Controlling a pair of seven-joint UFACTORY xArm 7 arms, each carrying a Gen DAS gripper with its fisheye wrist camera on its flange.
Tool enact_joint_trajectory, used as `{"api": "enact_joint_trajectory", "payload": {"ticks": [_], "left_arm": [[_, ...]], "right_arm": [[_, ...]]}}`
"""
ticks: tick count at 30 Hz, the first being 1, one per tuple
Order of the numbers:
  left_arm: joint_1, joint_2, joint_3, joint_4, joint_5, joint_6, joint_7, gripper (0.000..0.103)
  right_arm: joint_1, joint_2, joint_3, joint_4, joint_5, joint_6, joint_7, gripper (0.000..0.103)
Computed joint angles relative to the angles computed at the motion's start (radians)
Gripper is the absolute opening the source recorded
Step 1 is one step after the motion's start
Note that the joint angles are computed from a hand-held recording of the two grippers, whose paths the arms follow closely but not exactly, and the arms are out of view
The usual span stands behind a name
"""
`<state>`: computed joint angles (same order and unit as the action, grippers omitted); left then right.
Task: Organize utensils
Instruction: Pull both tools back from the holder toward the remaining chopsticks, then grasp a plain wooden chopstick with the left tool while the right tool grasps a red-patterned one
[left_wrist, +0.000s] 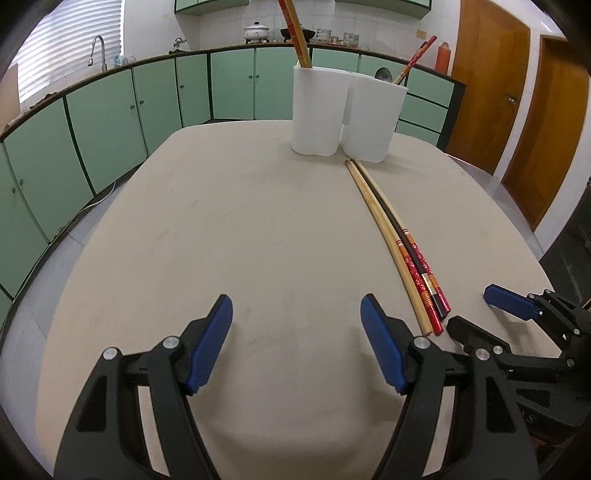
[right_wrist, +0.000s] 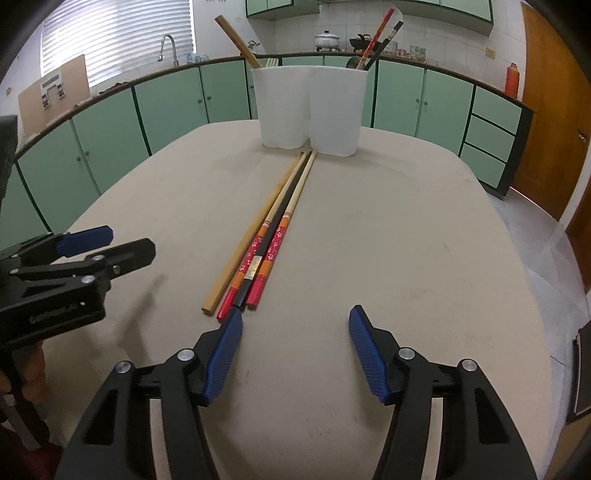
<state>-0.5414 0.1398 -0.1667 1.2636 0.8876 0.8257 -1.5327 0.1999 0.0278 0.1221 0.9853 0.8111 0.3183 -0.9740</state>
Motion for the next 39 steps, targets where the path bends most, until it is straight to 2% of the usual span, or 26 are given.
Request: {"api": "enact_joint_trajectory", "payload": {"ticks": [5,7,10,14,21,28,33,35,39], "left_arm": [[0.001,0.003,0.002,-0.001,-0.001,-0.009,-0.003,0.070],[0.000,0.004,0.002,0.000,-0.001,-0.007,-0.004,0.070],[0.000,0.005,0.003,0.000,-0.003,-0.011,-0.007,0.070],[-0.002,0.012,0.005,0.005,-0.004,-0.013,-0.009,0.070],[-0.005,0.013,0.007,0.007,-0.004,-0.013,-0.007,0.070],[-0.008,0.017,0.007,0.010,-0.007,-0.013,0.000,0.070],[-0.008,0.015,0.008,0.008,-0.007,-0.014,0.000,0.070],[-0.008,0.019,0.008,0.009,-0.009,-0.015,0.001,0.070],[-0.011,0.023,0.008,0.014,-0.010,-0.017,0.008,0.070]], "right_arm": [[-0.001,0.009,0.002,0.006,-0.024,-0.012,0.031,0.058],[-0.001,0.014,-0.002,0.003,-0.084,-0.042,0.096,0.058],[-0.012,0.018,-0.005,0.007,-0.102,-0.047,0.132,0.058],[-0.026,0.015,0.003,0.017,-0.037,-0.009,0.072,0.058],[-0.001,0.004,0.011,-0.003,-0.034,-0.031,0.031,0.058],[0.000,0.025,0.012,0.019,-0.085,-0.035,0.116,0.050],[-0.017,0.025,0.001,0.010,-0.140,-0.061,0.203,0.049],[-0.027,0.022,0.001,0.010,-0.119,-0.057,0.192,0.049],[-0.036,0.018,0.007,0.018,-0.009,-0.013,0.107,0.046]]}}
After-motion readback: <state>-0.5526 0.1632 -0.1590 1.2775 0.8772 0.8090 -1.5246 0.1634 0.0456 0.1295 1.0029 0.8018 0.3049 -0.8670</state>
